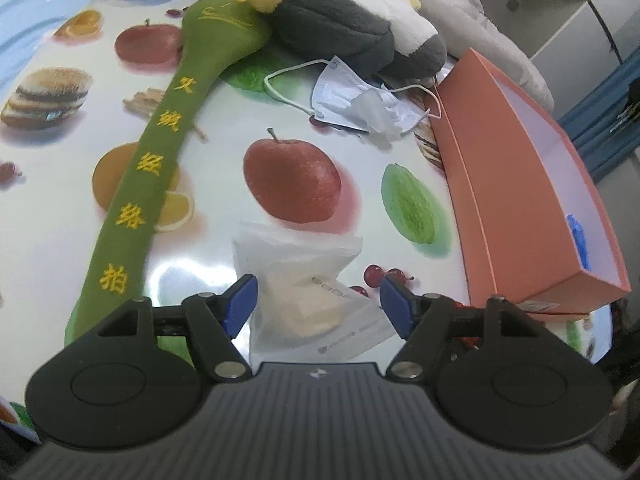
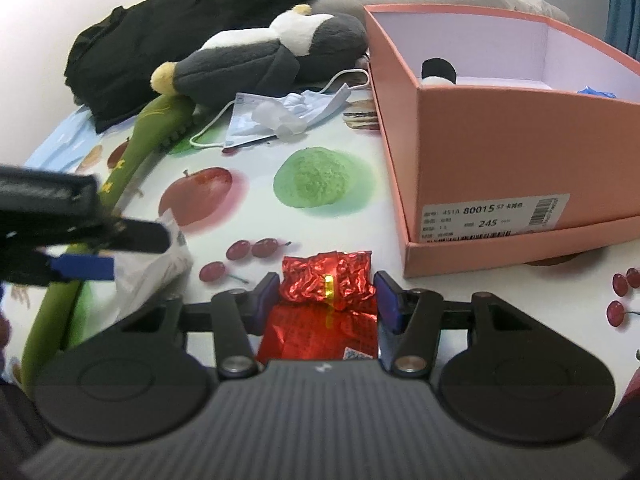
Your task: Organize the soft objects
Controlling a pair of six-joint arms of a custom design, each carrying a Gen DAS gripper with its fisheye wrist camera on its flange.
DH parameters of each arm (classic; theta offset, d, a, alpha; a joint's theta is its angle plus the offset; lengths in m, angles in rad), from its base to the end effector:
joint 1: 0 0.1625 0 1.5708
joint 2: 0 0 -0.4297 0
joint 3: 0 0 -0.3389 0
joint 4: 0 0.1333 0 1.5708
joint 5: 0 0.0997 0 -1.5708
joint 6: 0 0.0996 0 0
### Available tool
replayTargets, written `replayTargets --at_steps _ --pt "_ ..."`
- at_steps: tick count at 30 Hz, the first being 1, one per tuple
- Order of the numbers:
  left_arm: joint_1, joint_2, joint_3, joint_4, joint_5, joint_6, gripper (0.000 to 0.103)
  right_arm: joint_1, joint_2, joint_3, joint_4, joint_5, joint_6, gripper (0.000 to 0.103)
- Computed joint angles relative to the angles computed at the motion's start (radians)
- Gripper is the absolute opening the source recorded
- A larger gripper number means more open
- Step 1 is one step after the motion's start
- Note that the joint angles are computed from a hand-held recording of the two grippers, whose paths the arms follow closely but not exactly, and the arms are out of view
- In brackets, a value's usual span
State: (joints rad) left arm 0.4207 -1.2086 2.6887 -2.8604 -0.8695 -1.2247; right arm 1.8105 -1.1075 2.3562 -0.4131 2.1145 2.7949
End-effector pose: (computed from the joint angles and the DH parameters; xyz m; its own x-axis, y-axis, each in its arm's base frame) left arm -0.1625 -0.2891 0.1332 -0.9112 -0.1237 -0.3930 0.1154 0.8390 -0.5317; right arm 0.1465 -0.2550 0.0953 -0.7995 -0.1189 0.5888 -0.4761 0.7231 -0.5005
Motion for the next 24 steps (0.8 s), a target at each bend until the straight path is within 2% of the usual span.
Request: replayTargets --at_steps 11,14,15,16,24 --pt "-0.003 0.114 -0.064 0.097 0.048 0.073 0.071 -0.016 -0.010 0.025 -0.009 -0.016 -0.035 0.055" --pt "-0.010 0.127 -0.063 0.104 0.058 0.087 0.067 -0.022 -0.017 0.023 0.002 -0.024 -0.032 0.055" --pt "-0.014 0.128 -0.062 0.107 0.061 0.090 0.064 -0.023 -0.022 0.023 0.007 -0.028 -0.029 0.055" --pt "-0.015 0.129 -0.065 0.115 0.064 0.095 0.056 -0.025 -0.028 0.023 0.012 -0.033 -0.028 0.055" --pt "-0.035 0.082 -0.074 0.137 0.054 0.123 0.048 -0.005 -0.092 0.020 0.069 -0.062 -0.018 0.055"
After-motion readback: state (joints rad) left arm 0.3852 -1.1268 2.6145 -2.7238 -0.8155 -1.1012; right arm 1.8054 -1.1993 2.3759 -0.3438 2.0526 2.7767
